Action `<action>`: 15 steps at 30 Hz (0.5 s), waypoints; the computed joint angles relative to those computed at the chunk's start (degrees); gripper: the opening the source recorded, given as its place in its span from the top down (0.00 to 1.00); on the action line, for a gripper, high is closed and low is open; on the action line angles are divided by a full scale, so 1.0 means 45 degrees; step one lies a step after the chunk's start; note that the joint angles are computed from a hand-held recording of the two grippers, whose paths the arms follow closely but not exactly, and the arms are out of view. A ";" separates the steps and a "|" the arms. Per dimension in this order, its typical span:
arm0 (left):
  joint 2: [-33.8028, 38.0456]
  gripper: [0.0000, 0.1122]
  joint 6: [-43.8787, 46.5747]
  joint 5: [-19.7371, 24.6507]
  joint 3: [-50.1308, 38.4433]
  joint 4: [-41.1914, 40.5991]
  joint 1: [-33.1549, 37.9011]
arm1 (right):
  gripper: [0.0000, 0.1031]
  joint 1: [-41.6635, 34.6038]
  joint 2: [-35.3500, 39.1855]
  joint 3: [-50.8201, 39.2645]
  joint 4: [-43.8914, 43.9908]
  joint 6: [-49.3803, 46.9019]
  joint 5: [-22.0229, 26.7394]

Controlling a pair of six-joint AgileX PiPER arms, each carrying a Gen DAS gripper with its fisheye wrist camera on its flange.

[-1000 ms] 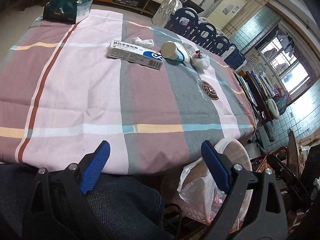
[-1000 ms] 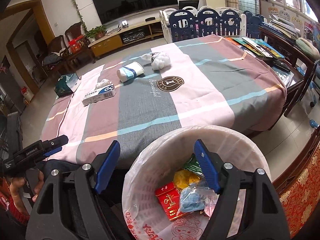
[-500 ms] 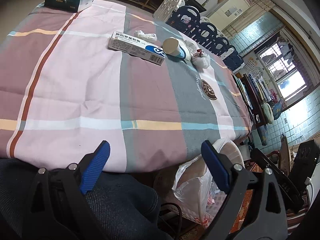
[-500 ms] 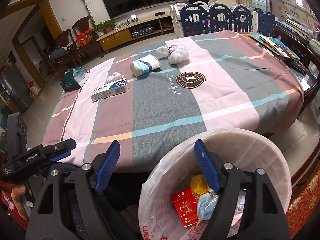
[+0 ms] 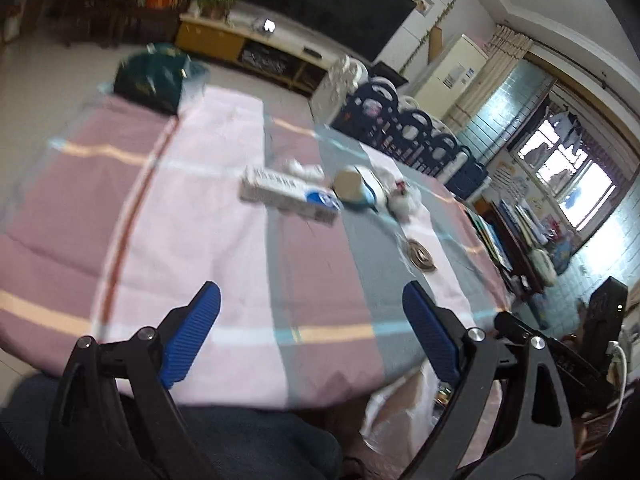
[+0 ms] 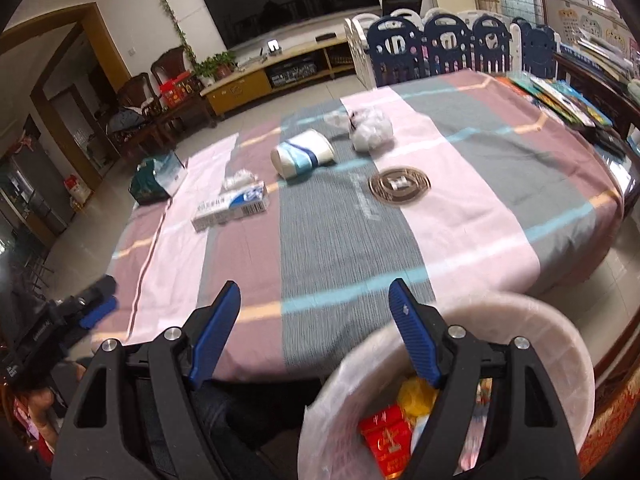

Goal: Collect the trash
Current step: 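Withdraw both open grippers from the wastebasket toward the table, then grasp the white paper cup rim with the right gripper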

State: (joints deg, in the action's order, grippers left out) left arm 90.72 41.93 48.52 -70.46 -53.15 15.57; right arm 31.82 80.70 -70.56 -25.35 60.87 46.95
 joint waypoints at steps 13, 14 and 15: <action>0.7110 0.17 -0.3923 0.1353 -0.9693 0.4887 -0.1846 | 0.13 -0.2567 0.7064 -0.7318 0.1158 -0.5081 -0.1794; 0.7433 0.17 -0.4258 0.1687 -1.0125 0.5230 -0.1969 | 0.11 -0.2764 0.7979 -0.8470 0.1984 -0.6297 -0.1501; 0.7574 0.17 -0.4421 0.1813 -1.0285 0.5349 -0.2023 | 0.11 -0.2839 0.8773 -0.9514 0.2340 -0.7054 -0.1055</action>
